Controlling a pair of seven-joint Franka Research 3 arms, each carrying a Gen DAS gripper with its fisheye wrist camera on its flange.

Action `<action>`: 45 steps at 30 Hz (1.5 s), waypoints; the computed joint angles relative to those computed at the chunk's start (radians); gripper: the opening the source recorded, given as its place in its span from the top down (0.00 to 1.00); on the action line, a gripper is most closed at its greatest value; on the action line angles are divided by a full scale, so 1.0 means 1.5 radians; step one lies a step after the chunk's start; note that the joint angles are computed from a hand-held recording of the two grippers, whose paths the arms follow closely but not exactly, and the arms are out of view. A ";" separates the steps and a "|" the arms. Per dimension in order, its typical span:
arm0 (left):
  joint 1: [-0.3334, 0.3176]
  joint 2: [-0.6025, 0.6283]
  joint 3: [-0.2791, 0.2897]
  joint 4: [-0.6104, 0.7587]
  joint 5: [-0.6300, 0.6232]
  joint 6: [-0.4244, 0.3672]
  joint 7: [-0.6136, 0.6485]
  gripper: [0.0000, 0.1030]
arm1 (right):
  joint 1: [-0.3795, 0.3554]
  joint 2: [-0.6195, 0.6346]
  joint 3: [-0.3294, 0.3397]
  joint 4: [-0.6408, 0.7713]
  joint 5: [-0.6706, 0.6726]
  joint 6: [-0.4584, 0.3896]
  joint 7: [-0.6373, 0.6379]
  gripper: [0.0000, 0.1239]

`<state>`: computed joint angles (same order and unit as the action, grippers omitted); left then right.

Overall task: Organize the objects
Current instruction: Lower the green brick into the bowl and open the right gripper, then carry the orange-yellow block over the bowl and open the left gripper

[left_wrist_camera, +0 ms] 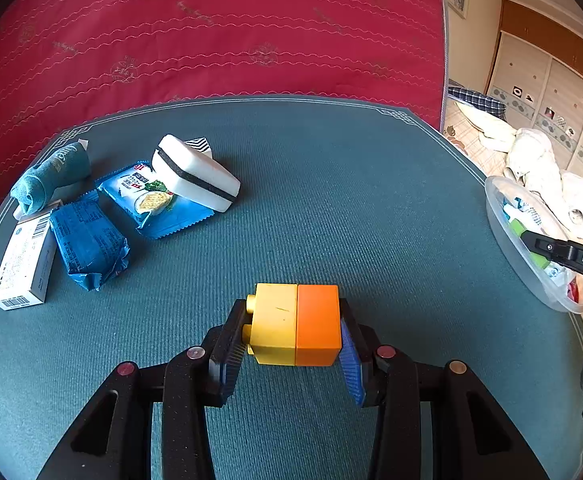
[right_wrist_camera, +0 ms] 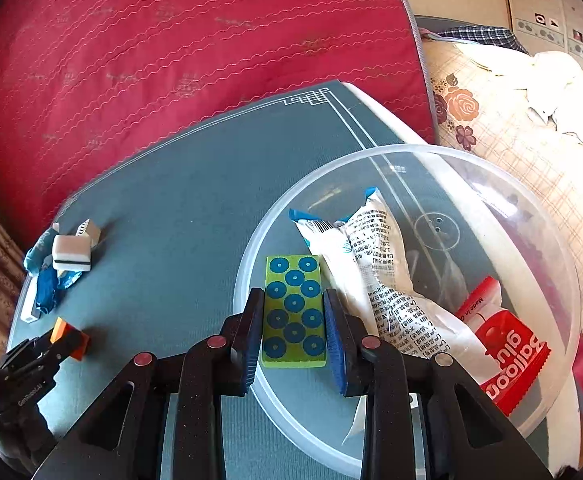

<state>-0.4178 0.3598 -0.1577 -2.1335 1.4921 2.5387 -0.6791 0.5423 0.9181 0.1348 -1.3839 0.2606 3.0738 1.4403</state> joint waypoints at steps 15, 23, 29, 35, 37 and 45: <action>-0.002 0.000 -0.002 0.000 0.001 -0.001 0.004 0.57 | -0.062 -0.099 0.072 -0.196 0.025 0.184 -0.018 0.70; -0.019 0.017 -0.007 0.032 -0.026 -0.015 0.046 0.57 | -0.092 -0.152 0.068 -0.311 0.028 0.246 0.014 0.70; -0.038 0.051 -0.004 0.089 -0.051 0.002 0.092 0.57 | -0.110 -0.168 0.058 -0.349 0.024 0.278 0.039 0.70; -0.068 0.098 0.009 0.177 -0.095 0.006 0.187 0.57 | -0.066 -0.173 -0.002 -0.367 0.052 0.307 0.027 0.68; -0.078 0.116 0.015 0.212 -0.111 0.009 0.221 0.57 | -0.070 -0.171 -0.001 -0.372 0.051 0.316 0.022 0.67; -0.115 0.208 0.044 0.379 -0.192 0.034 0.381 0.57 | -0.133 -0.159 0.042 -0.378 0.009 0.333 0.042 0.66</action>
<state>-0.5906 0.6713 -0.0922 -1.5653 1.2034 2.5891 -0.1076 0.3428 0.6794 0.1972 -1.9510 0.2747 3.5729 1.5033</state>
